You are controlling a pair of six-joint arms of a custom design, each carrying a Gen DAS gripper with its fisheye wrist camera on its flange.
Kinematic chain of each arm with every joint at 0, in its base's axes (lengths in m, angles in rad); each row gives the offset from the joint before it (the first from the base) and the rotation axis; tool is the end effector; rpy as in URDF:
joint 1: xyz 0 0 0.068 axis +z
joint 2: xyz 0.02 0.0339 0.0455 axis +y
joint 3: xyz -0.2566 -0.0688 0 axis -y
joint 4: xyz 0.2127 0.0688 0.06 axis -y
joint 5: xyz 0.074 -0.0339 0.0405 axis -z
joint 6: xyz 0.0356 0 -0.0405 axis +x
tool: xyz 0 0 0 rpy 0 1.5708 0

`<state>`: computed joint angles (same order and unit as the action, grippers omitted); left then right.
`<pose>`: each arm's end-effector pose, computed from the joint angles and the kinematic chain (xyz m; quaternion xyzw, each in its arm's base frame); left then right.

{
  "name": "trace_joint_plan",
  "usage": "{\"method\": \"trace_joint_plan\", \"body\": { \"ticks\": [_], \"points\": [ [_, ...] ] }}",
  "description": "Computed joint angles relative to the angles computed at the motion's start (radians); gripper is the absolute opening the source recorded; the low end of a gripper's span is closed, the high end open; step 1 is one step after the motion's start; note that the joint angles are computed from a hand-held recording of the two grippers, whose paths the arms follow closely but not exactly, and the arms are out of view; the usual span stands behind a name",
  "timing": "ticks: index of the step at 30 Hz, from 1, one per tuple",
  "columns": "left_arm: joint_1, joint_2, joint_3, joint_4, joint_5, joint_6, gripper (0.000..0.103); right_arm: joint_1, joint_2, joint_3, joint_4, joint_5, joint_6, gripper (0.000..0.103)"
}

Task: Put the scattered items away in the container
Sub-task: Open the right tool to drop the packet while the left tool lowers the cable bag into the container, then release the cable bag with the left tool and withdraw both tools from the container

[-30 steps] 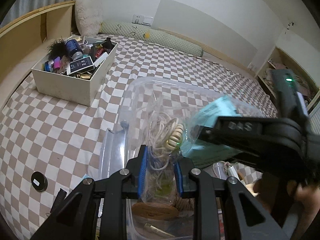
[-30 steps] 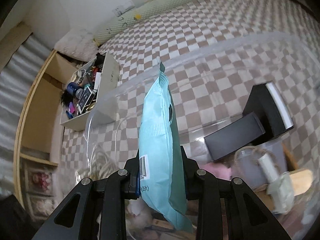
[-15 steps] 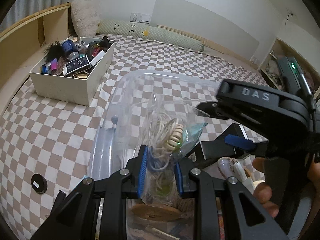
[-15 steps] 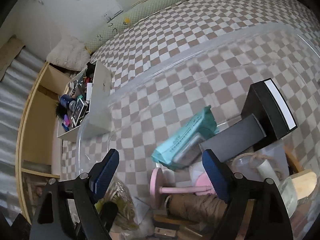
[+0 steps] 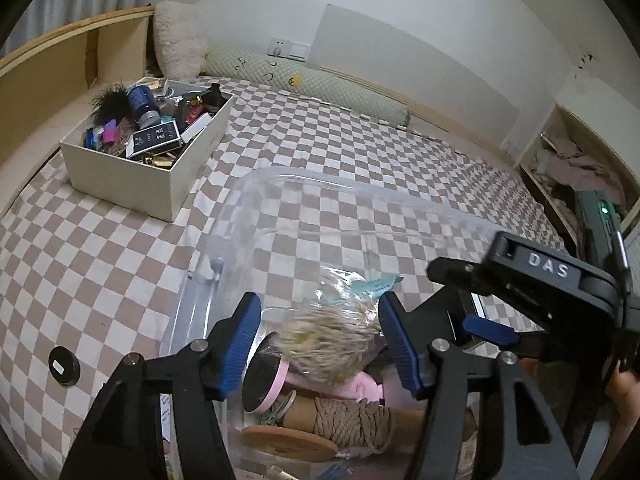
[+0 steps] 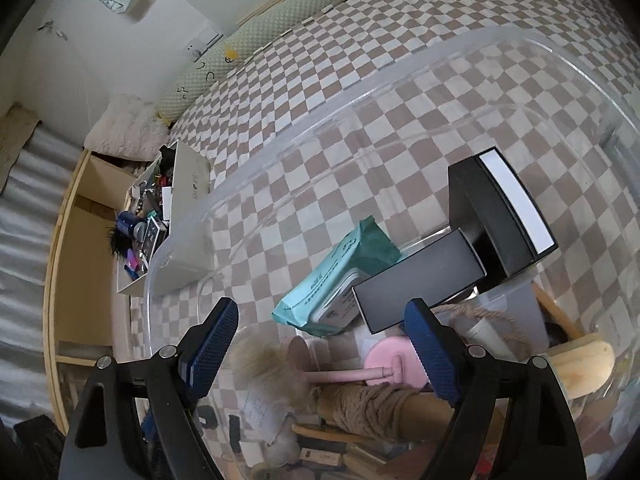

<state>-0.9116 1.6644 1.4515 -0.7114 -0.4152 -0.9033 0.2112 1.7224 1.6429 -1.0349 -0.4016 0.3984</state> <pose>0.2127 -0.2511 0.2976 -0.0616 0.9281 -0.1246 0.3454 0.3125 0.0812 0.3142 0.0443 0.9545 0.2519 0.1532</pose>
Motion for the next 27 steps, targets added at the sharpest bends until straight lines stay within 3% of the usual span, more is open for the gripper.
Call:
{"method": "trace_joint_plan", "body": {
  "ticks": [4, 8, 12, 20, 27],
  "points": [
    [0.014, 0.004, 0.002, -0.005, 0.026, 0.003, 0.061, -0.007, 0.003, 0.018, -0.022, 0.001, -0.026, 0.085],
    [0.006, 0.001, -0.001, 0.011, 0.033, 0.033, 0.077, -0.016, 0.002, 0.021, -0.030, -0.005, -0.037, 0.085],
    [-0.022, 0.017, 0.045, -0.039, -0.011, 0.032, 0.101, -0.023, -0.018, 0.008, -0.045, 0.001, -0.062, 0.085],
    [-0.059, -0.036, 0.060, -0.152, -0.058, 0.013, 0.103, -0.048, -0.107, -0.039, -0.077, 0.012, -0.088, 0.085],
    [-0.071, -0.146, 0.003, -0.175, -0.090, -0.031, 0.103, -0.064, -0.190, -0.043, -0.135, 0.042, -0.135, 0.086]
  ]
}}
